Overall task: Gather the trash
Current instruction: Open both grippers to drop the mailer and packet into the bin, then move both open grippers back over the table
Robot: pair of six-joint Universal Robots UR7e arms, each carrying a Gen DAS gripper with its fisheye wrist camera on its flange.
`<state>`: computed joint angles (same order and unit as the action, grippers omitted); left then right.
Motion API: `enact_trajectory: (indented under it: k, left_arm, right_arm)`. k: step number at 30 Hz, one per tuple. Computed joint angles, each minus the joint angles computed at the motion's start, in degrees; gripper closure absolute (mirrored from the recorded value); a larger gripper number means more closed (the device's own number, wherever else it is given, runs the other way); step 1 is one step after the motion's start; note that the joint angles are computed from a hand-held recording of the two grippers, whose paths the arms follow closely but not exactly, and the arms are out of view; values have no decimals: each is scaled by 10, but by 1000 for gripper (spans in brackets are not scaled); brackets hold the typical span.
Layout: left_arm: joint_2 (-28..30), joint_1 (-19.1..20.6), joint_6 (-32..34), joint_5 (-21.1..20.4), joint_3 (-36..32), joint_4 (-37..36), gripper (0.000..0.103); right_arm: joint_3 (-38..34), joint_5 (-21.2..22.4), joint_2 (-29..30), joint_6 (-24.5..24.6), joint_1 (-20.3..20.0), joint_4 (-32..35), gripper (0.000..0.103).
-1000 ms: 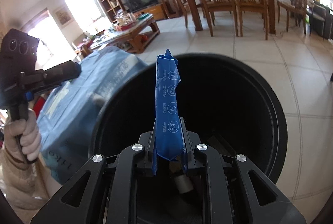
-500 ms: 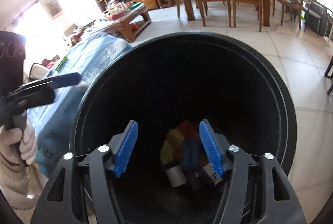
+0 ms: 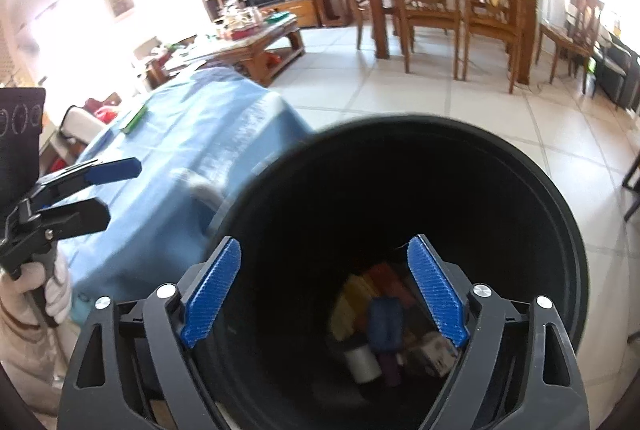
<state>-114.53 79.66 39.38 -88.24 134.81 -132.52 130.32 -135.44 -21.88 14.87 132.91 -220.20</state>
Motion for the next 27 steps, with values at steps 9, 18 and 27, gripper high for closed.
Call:
enact_trajectory:
  k: [9, 18, 27]
  left_arm:
    - [-8, 69, 39, 21, -49, -75, 5]
    - [25, 146, 80, 32, -115, -140, 5]
    - [70, 193, 76, 48, -183, -171, 5]
  right_arm:
    - [-138, 52, 17, -51, 19, 128, 15]
    - [-306, 131, 77, -61, 9, 252, 10]
    - [-502, 123, 169, -67, 16, 386, 5]
